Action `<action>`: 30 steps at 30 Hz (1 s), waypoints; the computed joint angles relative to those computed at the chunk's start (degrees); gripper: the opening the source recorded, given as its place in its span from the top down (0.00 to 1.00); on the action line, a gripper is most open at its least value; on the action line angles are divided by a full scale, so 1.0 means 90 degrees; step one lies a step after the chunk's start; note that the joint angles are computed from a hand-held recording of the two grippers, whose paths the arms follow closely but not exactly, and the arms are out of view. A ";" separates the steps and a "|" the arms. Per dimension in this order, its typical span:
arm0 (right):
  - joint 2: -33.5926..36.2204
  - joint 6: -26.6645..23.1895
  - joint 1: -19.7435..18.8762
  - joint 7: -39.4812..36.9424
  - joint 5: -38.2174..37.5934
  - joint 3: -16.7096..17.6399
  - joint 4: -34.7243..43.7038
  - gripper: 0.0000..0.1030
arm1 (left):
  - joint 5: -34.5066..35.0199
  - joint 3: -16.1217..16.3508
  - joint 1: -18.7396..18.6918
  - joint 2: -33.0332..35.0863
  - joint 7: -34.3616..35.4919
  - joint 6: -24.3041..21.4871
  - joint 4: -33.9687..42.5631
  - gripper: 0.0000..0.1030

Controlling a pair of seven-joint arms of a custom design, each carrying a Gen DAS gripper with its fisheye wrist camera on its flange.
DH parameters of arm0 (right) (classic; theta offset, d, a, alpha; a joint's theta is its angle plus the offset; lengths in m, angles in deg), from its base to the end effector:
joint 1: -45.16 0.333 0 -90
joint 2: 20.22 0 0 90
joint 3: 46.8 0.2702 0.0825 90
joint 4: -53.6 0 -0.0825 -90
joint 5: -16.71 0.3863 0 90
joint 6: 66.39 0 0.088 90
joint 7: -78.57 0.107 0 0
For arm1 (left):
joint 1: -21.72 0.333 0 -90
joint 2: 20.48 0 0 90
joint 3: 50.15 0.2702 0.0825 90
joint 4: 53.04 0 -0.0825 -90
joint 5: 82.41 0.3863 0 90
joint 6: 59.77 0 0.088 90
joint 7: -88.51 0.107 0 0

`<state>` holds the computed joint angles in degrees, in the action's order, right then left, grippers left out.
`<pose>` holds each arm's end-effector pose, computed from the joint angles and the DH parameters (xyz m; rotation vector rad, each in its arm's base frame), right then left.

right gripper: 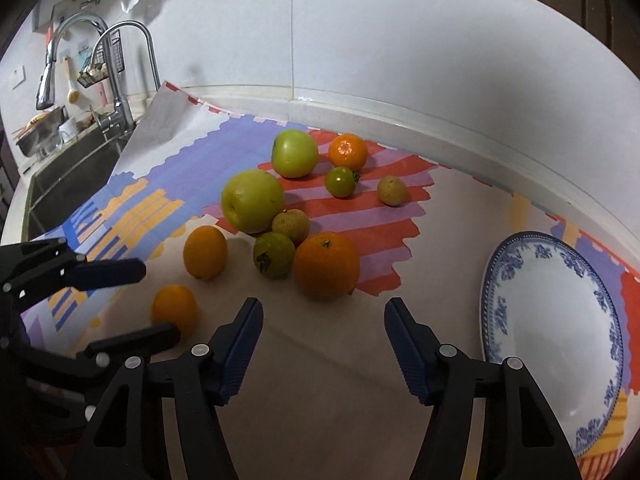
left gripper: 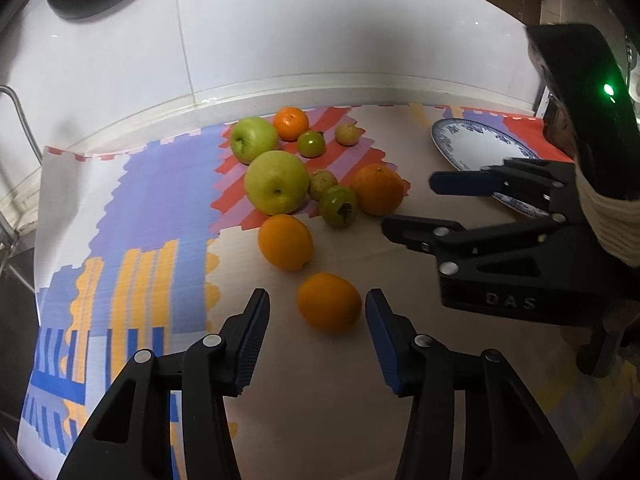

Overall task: Organize fruits
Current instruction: 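Grasp an orange with the left tool while the right tool grasps another orange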

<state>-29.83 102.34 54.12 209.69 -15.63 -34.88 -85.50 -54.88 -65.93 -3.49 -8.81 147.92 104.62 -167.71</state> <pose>0.4699 0.2174 0.3931 -1.9311 1.6222 -0.6214 0.4603 -0.4257 0.3894 -1.2790 2.3550 -0.8645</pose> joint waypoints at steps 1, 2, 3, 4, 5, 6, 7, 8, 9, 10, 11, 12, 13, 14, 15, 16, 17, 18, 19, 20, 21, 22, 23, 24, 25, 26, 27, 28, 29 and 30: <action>0.0044 0.0020 -0.0010 -0.0002 -0.0018 -0.0002 0.0032 0.40 | -0.0038 -0.0016 0.0012 0.0035 0.0045 -0.0003 0.0025 0.53; 0.0082 0.0026 -0.0013 0.0000 -0.0042 -0.0006 0.0062 0.40 | -0.0063 -0.0022 0.0014 0.0078 0.0073 -0.0030 0.0067 0.56; 0.0134 0.0014 -0.0006 -0.0017 -0.0059 -0.0018 0.0109 0.42 | -0.0158 -0.0056 0.0048 0.0117 0.0168 -0.0016 0.0091 0.59; 0.0189 0.0002 0.0013 -0.0055 -0.0062 -0.0045 0.0155 0.43 | -0.0226 -0.0073 0.0065 0.0151 0.0232 -0.0008 0.0117 0.59; 0.0236 -0.0001 0.0045 -0.0102 -0.0036 -0.0085 0.0190 0.44 | -0.0234 -0.0061 0.0055 0.0168 0.0233 0.0012 0.0129 0.60; 0.0267 -0.0006 0.0079 -0.0149 -0.0003 -0.0125 0.0212 0.45 | -0.0245 -0.0052 0.0050 0.0186 0.0241 0.0038 0.0143 0.61; 0.0281 -0.0005 0.0116 -0.0211 0.0051 -0.0170 0.0218 0.45 | -0.0284 -0.0061 0.0061 0.0210 0.0285 0.0065 0.0161 0.62; 0.0316 0.0008 0.0146 -0.0270 0.0102 -0.0207 0.0240 0.46 | -0.0336 -0.0077 0.0077 0.0219 0.0342 0.0091 0.0160 0.64; 0.0353 0.0028 0.0186 -0.0369 0.0192 -0.0252 0.0265 0.46 | -0.0364 -0.0080 0.0079 0.0226 0.0378 0.0101 0.0162 0.65; 0.0381 0.0040 0.0204 -0.0411 0.0217 -0.0276 0.0286 0.46 | -0.0348 -0.0062 0.0059 0.0263 0.0383 0.0095 0.0203 0.65; 0.0406 0.0047 0.0217 -0.0429 0.0218 -0.0293 0.0307 0.46 | -0.0360 -0.0061 0.0057 0.0277 0.0409 0.0104 0.0214 0.65; 0.0440 0.0047 0.0233 -0.0454 0.0226 -0.0311 0.0338 0.46 | -0.0377 -0.0060 0.0057 0.0276 0.0424 0.0112 0.0209 0.65; 0.0479 0.0048 0.0253 -0.0500 0.0250 -0.0336 0.0376 0.47 | -0.0411 -0.0066 0.0064 0.0277 0.0444 0.0121 0.0205 0.65; 0.0494 0.0055 0.0268 -0.0510 0.0243 -0.0357 0.0387 0.48 | -0.0452 -0.0075 0.0077 0.0275 0.0471 0.0139 0.0194 0.65; 0.0520 0.0048 0.0280 -0.0506 0.0228 -0.0371 0.0417 0.48 | -0.0461 -0.0067 0.0073 0.0273 0.0471 0.0133 0.0194 0.65; 0.0551 0.0040 0.0287 -0.0483 0.0188 -0.0384 0.0454 0.48 | -0.0447 -0.0044 0.0059 0.0268 0.0439 0.0131 0.0196 0.65; 0.0580 0.0034 0.0298 -0.0461 0.0150 -0.0401 0.0488 0.48 | -0.0414 -0.0011 0.0042 0.0252 0.0378 0.0148 0.0181 0.66; 0.0606 0.0026 0.0311 -0.0429 0.0105 -0.0417 0.0517 0.48 | -0.0405 0.0002 0.0043 0.0241 0.0350 0.0150 0.0181 0.66; 0.0629 0.0032 0.0326 -0.0405 0.0075 -0.0438 0.0539 0.48 | -0.0386 0.0022 0.0039 0.0244 0.0305 0.0159 0.0200 0.66; 0.0642 0.0036 0.0345 -0.0382 0.0057 -0.0458 0.0549 0.49 | -0.0376 0.0036 0.0044 0.0231 0.0268 0.0175 0.0207 0.66; 0.0662 0.0046 0.0366 -0.0389 0.0074 -0.0482 0.0563 0.51 | -0.0316 0.0069 0.0026 0.0230 0.0198 0.0198 0.0226 0.66; 0.0676 0.0050 0.0392 -0.0423 0.0119 -0.0505 0.0575 0.52 | -0.0243 0.0103 0.0005 0.0225 0.0127 0.0210 0.0238 0.66; 0.0688 0.0053 0.0411 -0.0445 0.0150 -0.0526 0.0583 0.54 | -0.0158 0.0137 -0.0016 0.0223 0.0057 0.0213 0.0261 0.66; 0.0699 0.0063 0.0428 -0.0473 0.0188 -0.0545 0.0588 0.55 | -0.0115 0.0142 -0.0020 0.0234 0.0025 0.0211 0.0286 0.66; 0.0713 0.0090 0.0454 -0.0557 0.0293 -0.0569 0.0591 0.56 | -0.0090 0.0143 -0.0019 0.0251 0.0002 0.0203 0.0316 0.66; 0.0718 0.0121 0.0480 -0.0649 0.0406 -0.0588 0.0585 0.58 | -0.0070 0.0146 -0.0019 0.0268 -0.0034 0.0213 0.0343 0.66; 0.0721 0.0107 0.0482 -0.0633 0.0399 -0.0591 0.0595 0.58 | -0.0046 0.0151 -0.0021 0.0275 -0.0063 0.0219 0.0357 0.66; 0.0715 0.0097 0.0484 -0.0611 0.0384 -0.0592 0.0594 0.58 | 0.0007 0.0169 -0.0035 0.0278 -0.0109 0.0222 0.0373 0.66; 0.0700 0.0110 0.0482 -0.0573 0.0362 -0.0594 0.0573 0.58 | 0.0051 0.0181 -0.0043 0.0268 -0.0152 0.0237 0.0367 0.66; 0.0671 0.0134 0.0470 -0.0496 0.0317 -0.0590 0.0540 0.59 | 0.0057 0.0172 -0.0033 0.0258 -0.0163 0.0254 0.0362 0.66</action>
